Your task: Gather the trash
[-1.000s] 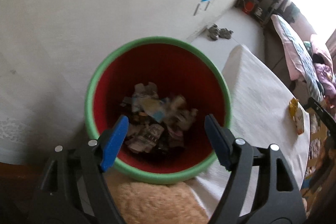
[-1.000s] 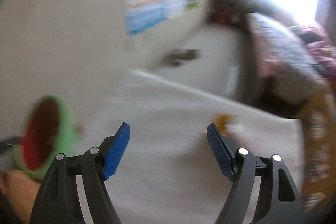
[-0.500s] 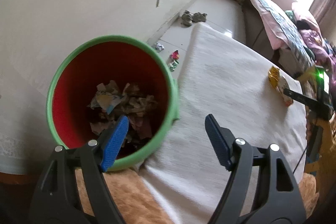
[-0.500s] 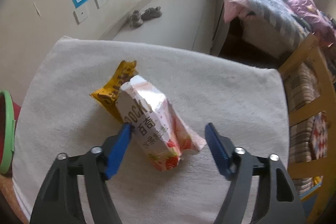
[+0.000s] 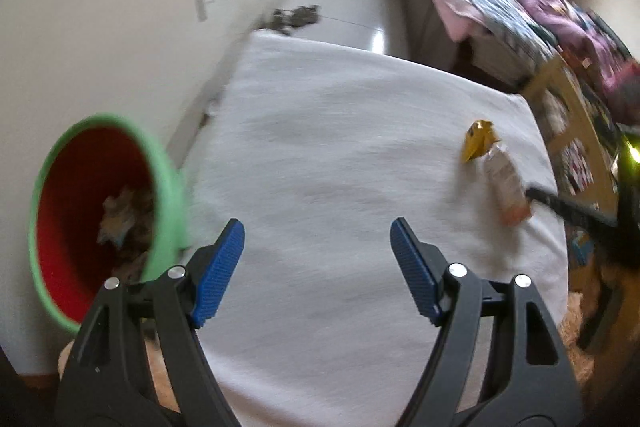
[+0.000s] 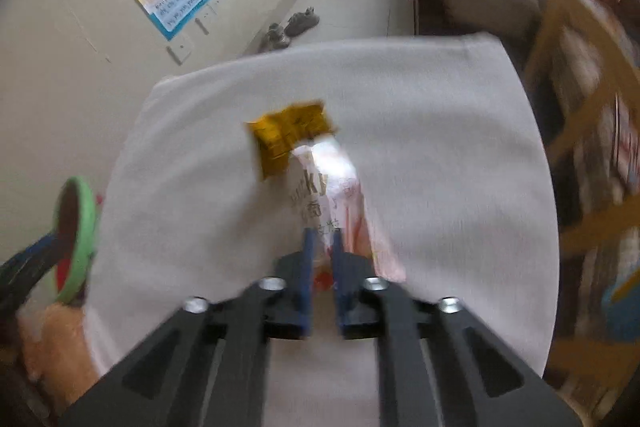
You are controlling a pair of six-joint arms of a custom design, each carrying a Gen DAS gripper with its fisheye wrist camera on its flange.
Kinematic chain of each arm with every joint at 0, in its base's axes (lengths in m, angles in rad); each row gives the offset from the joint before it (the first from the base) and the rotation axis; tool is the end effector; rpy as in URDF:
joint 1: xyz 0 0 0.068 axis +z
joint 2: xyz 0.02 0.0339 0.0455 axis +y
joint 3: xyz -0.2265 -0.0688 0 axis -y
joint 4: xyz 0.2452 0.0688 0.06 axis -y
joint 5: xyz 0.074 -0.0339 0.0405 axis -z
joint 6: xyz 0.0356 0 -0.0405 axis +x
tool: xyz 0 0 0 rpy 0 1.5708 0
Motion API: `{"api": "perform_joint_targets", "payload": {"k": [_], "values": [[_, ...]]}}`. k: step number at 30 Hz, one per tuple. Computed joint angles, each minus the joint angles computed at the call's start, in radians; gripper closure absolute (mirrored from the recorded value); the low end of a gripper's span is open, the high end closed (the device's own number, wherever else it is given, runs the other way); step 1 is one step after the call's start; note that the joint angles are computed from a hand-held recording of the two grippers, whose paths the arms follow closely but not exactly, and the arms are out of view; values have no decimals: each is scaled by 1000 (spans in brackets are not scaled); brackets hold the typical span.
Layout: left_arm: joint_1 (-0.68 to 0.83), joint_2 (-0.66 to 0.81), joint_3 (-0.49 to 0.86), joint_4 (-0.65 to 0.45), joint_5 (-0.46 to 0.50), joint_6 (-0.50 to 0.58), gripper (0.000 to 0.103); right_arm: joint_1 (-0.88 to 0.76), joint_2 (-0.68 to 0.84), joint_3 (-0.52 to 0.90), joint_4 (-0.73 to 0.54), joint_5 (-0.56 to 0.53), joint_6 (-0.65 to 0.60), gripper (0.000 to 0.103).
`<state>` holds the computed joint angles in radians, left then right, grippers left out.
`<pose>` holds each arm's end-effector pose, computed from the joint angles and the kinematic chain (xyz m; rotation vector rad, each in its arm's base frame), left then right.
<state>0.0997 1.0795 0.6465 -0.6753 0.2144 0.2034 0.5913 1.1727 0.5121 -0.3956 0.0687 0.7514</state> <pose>0.2091 0.0133 0.1674 0.2042 2.6403 -0.1875 0.1811 0.1187 0.1239 0.2379 2.6629 0.3656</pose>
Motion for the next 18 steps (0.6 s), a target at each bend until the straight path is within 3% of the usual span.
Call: {"api": "perform_joint_targets", "payload": {"k": [2, 7, 10, 18], "values": [[-132, 23, 4, 43, -46, -59, 30, 85, -188, -108, -79, 36, 100, 97], [-393, 204, 93, 141, -121, -177, 30, 230, -429, -225, -200, 128, 278, 92], [-500, 364, 201, 181, -159, -234, 30, 206, -536, -258, -223, 179, 271, 63], [-609, 707, 519, 139, -176, -345, 30, 95, -735, -367, -220, 133, 221, 62]]}}
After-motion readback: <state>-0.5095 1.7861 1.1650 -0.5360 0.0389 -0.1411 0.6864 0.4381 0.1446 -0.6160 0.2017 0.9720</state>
